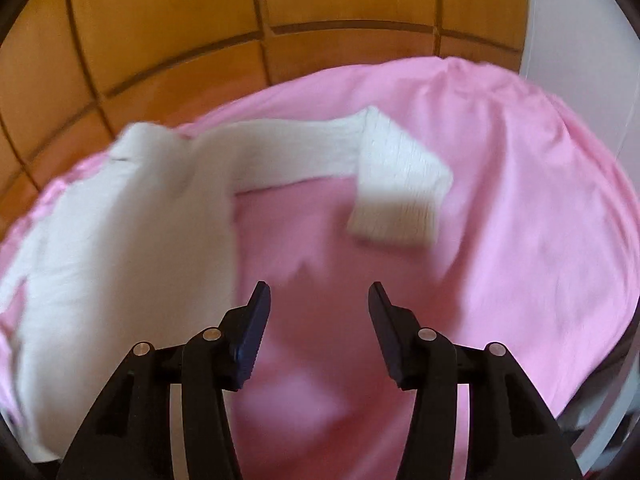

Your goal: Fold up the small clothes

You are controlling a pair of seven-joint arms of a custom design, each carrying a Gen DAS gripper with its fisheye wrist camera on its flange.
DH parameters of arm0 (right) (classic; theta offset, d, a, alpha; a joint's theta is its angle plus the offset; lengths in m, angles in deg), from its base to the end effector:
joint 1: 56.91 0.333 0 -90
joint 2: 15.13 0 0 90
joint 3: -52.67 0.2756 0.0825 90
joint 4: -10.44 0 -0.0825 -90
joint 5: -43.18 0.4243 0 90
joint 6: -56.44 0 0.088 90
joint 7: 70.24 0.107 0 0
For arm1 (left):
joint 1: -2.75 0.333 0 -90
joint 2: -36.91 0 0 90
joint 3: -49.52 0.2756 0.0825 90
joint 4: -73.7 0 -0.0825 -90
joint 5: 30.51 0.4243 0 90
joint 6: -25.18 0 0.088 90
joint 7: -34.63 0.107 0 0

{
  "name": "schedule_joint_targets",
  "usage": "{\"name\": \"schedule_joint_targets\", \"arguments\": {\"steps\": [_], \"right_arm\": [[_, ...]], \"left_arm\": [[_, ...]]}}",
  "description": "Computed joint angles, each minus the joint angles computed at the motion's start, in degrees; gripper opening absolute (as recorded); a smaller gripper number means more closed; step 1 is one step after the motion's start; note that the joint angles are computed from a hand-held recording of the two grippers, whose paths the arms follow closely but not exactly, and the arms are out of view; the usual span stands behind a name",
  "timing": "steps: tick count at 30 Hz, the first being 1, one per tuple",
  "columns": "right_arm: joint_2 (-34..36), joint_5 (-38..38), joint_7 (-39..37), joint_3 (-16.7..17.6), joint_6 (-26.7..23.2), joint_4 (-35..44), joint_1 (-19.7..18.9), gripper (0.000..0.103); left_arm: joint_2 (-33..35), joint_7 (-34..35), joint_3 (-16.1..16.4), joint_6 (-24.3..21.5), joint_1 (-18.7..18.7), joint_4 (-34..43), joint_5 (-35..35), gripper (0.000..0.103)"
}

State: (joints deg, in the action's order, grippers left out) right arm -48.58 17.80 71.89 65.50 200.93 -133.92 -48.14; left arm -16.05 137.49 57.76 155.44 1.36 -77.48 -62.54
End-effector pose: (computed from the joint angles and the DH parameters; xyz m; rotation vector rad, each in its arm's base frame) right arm 0.4416 0.1810 0.4856 -1.5887 2.0297 -0.7432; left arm 0.3929 0.0357 0.5437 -2.1258 1.8851 -1.2280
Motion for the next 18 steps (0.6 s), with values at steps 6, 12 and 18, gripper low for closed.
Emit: {"name": "schedule_joint_targets", "arguments": {"steps": [6, 12, 18], "right_arm": [[13.4, -6.6, -0.7, -2.0, -6.2, 9.4, -3.3, 0.020], [5.1, -10.7, 3.1, -4.0, -3.3, 7.0, -4.6, 0.006], [-2.5, -13.3, 5.0, -3.2, -4.5, 7.2, -10.9, 0.006]], "left_arm": [[7.5, 3.2, -1.5, 1.8, -5.1, 5.0, -2.3, 0.053], [13.5, 6.9, -3.7, 1.5, -7.4, 10.1, -2.0, 0.058], [21.3, 7.6, -6.3, 2.0, -7.9, 15.7, -1.9, 0.058]]}}
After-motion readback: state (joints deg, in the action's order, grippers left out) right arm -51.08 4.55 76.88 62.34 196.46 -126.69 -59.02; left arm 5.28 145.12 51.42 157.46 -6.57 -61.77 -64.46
